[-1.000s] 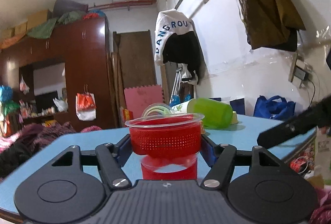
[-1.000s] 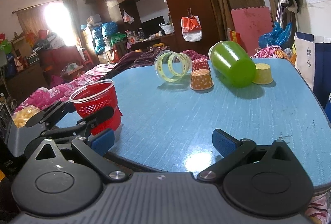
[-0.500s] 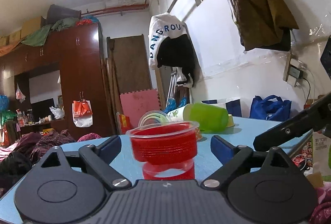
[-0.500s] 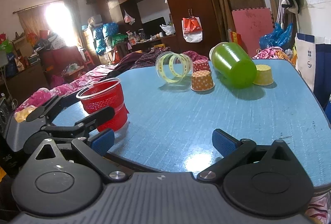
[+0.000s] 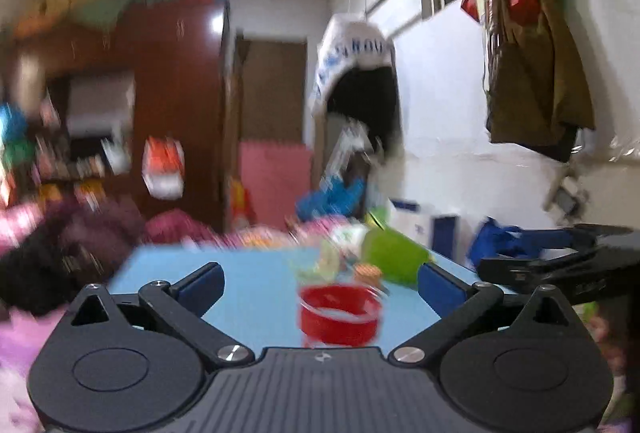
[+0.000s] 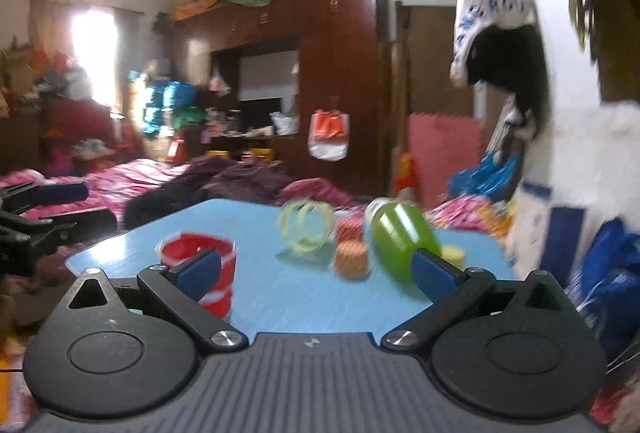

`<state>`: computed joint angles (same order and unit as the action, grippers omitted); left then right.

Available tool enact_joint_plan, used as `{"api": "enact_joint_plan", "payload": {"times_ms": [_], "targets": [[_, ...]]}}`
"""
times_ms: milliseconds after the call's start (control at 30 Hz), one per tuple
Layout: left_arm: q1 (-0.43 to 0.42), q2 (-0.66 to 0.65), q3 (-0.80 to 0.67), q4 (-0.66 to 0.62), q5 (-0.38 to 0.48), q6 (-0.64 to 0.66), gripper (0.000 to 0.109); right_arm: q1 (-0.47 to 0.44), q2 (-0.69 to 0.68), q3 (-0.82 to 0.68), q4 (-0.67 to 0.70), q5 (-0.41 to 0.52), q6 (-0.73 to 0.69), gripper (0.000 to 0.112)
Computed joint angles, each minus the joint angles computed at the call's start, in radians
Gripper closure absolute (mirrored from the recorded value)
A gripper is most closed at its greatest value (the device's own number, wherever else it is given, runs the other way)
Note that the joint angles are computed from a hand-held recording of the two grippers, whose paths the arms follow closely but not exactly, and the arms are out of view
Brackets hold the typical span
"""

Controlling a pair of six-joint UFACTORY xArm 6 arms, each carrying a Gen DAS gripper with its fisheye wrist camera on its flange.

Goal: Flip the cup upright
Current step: 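Open the left tool and pull it back from the upright cup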

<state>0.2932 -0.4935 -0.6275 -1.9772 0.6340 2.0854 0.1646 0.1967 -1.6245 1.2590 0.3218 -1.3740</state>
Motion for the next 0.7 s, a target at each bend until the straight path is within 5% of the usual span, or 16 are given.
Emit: {"api": "enact_joint_plan", "payload": {"times_ms": [67, 200, 367, 700], "targets": [[0.017, -0.02, 0.008, 0.088, 0.026, -0.081, 0.006, 0.013, -0.005, 0.009, 0.014, -0.019, -0.024, 0.01], [-0.061, -0.041, 0.012, 0.047, -0.132, -0.022, 0.006, -0.028, -0.002, 0.003, -0.1, 0.124, 0.167, 0.01], [-0.129, 0.023, -0.045, 0.04, -0.277, -0.028, 0.006, -0.04, 0.029, -0.025, -0.314, 0.137, 0.368, 0.01], [-0.159, 0.084, -0.073, 0.168, -0.341, -0.179, 0.006, -0.073, 0.03, -0.021, -0.283, 0.185, 0.406, 0.01]]}}
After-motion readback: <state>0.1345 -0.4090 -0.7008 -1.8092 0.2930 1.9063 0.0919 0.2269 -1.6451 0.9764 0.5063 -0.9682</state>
